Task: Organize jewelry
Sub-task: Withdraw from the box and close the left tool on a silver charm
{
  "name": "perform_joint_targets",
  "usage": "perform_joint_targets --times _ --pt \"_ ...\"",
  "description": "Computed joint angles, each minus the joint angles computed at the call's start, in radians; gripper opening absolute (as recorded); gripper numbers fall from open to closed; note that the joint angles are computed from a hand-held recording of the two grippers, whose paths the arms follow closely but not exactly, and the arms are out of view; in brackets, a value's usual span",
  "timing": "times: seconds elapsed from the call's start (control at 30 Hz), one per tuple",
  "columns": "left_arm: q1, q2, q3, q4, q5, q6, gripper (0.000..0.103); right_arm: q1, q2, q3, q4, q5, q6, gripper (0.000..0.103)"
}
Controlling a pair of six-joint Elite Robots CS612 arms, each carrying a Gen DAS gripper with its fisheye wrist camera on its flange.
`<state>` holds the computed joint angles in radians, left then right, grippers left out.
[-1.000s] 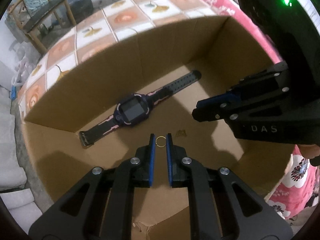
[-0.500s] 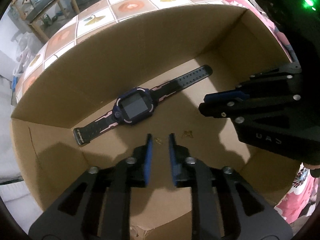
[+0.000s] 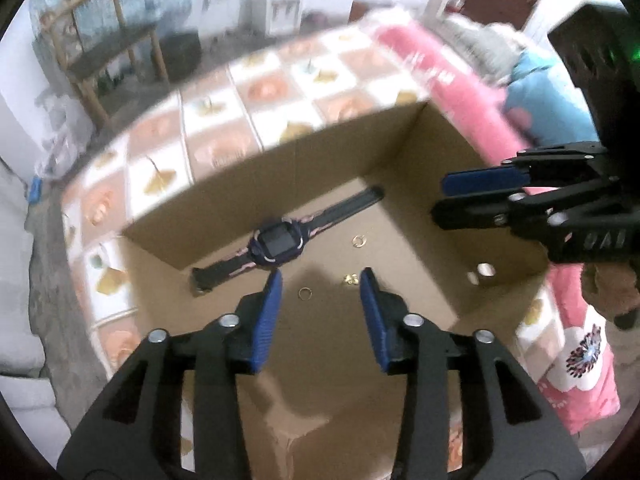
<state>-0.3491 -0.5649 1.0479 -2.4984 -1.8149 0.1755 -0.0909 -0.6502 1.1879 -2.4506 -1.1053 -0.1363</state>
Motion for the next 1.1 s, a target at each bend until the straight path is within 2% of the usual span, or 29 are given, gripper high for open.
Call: perform_joint_targets --times 0.13,0.23,0.3,0.43,0.53,0.63,0.77,0.9,0.97,1.1 --pt "0.017 -0.105 0.201 -0.255 -0.009 -0.014 0.057 -0.038 -0.114 0.218 -0.243 0.152 -0.012 0.043" --pt "0.024 -0.167 0.341 -0.425 0.016 -0.030 0.064 -0.062 -0.167 0.349 -0.357 0.240 -0.036 0.046" --pt "0.031 -0.193 0.414 -0.504 0.027 -0.050 0.068 -0.068 -0.186 0.413 -0.385 0.258 -0.044 0.046" --pt "0.034 -0.221 0.545 -0.619 0.075 -0.109 0.068 -0.061 -0.196 0.503 -0.422 0.213 -0.022 0.046" --pt "0.029 -0.215 0.596 -0.648 0.089 -0.138 0.068 -0.055 -0.171 0.527 -0.413 0.218 0.012 0.046" --pt "0.008 -0.198 0.635 -0.662 0.120 -0.125 0.068 -0.039 -0.149 0.530 -0.402 0.172 0.033 0.046" --pt "-0.009 -0.174 0.660 -0.679 0.087 -0.117 0.067 -0.021 -0.122 0.528 -0.413 0.138 0.075 0.046" --pt "-0.023 -0.144 0.653 -0.702 0.043 -0.126 0.058 -0.008 -0.117 0.532 -0.435 0.116 0.097 0.046" --pt "-0.027 -0.130 0.643 -0.712 0.035 -0.125 0.048 -0.002 -0.110 0.531 -0.446 0.106 0.106 0.046" --pt "-0.030 -0.111 0.615 -0.704 0.039 -0.082 0.039 -0.002 -0.094 0.513 -0.442 0.113 0.116 0.046"
